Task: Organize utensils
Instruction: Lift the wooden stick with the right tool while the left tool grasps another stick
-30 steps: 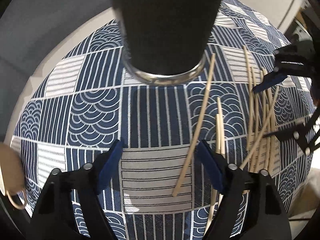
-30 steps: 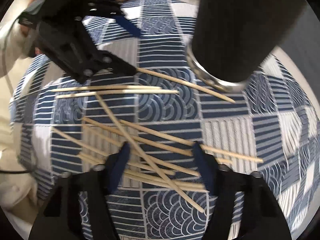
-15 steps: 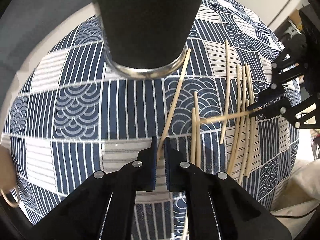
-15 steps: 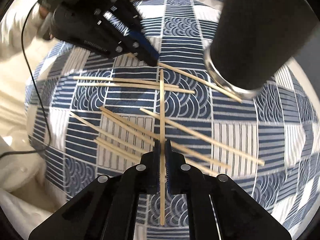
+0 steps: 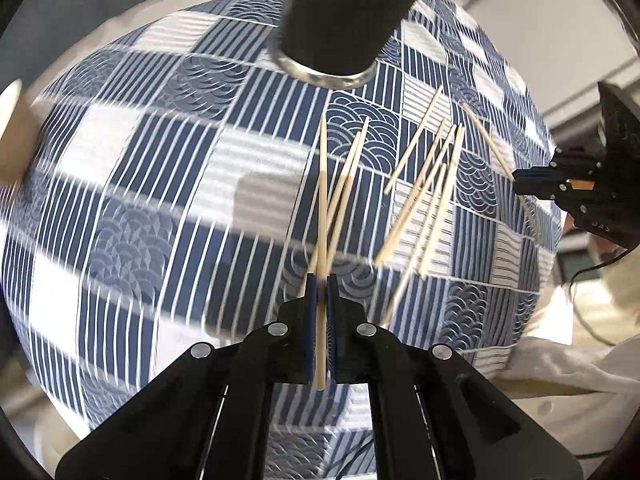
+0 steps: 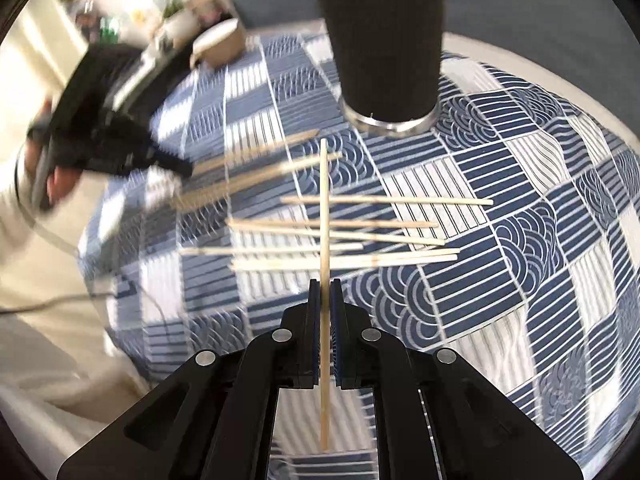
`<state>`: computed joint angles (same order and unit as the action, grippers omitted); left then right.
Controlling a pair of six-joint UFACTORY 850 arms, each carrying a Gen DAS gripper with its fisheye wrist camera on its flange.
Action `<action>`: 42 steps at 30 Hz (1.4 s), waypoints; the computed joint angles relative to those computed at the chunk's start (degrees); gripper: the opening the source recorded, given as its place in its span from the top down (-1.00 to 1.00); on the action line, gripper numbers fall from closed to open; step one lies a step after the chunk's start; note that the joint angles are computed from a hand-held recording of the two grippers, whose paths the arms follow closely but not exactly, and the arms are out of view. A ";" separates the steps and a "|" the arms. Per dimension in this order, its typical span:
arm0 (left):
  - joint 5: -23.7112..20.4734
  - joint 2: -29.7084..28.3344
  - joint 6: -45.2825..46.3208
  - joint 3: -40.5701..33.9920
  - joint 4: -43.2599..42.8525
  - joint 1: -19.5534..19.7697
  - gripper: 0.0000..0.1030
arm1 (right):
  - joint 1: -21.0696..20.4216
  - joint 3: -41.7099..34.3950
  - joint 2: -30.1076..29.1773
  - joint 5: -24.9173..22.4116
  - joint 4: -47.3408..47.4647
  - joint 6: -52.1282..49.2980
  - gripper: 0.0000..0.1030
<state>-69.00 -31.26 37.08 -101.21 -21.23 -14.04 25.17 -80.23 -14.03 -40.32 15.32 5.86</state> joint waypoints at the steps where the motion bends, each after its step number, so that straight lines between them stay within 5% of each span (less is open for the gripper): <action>1: 0.47 1.47 -1.23 1.72 -1.00 0.72 0.90 | -0.54 1.44 1.47 1.03 0.73 0.31 0.91; 9: 3.62 8.77 -6.09 10.55 -13.40 4.02 0.90 | -1.94 4.91 5.90 13.40 7.86 3.93 0.90; 21: 4.51 5.82 -6.19 0.84 -17.97 4.24 0.95 | -4.39 -4.08 3.44 18.95 -2.94 10.21 0.90; 26: 5.72 4.59 -6.49 -0.43 -8.59 1.70 0.87 | -3.78 -7.37 1.41 20.39 -2.42 7.46 0.90; 29: 6.72 4.45 -4.16 1.48 -3.89 0.35 0.35 | -2.66 -7.39 0.87 19.13 -3.85 9.02 0.90; 34: 14.38 2.42 -13.91 1.98 7.24 1.74 0.08 | -0.99 -4.19 1.59 15.20 -5.29 11.99 0.90; 37: 16.48 -0.87 -21.89 -0.16 15.04 2.95 0.06 | -0.75 -1.74 2.28 14.55 -4.50 12.66 0.90; 42: 14.44 -4.52 -23.47 -2.72 14.94 3.88 0.06 | -0.59 1.35 3.25 14.54 -6.28 17.57 0.90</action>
<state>-54.56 -35.78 13.61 -103.93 -6.29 -10.16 24.58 -78.88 -10.78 -25.78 9.04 23.43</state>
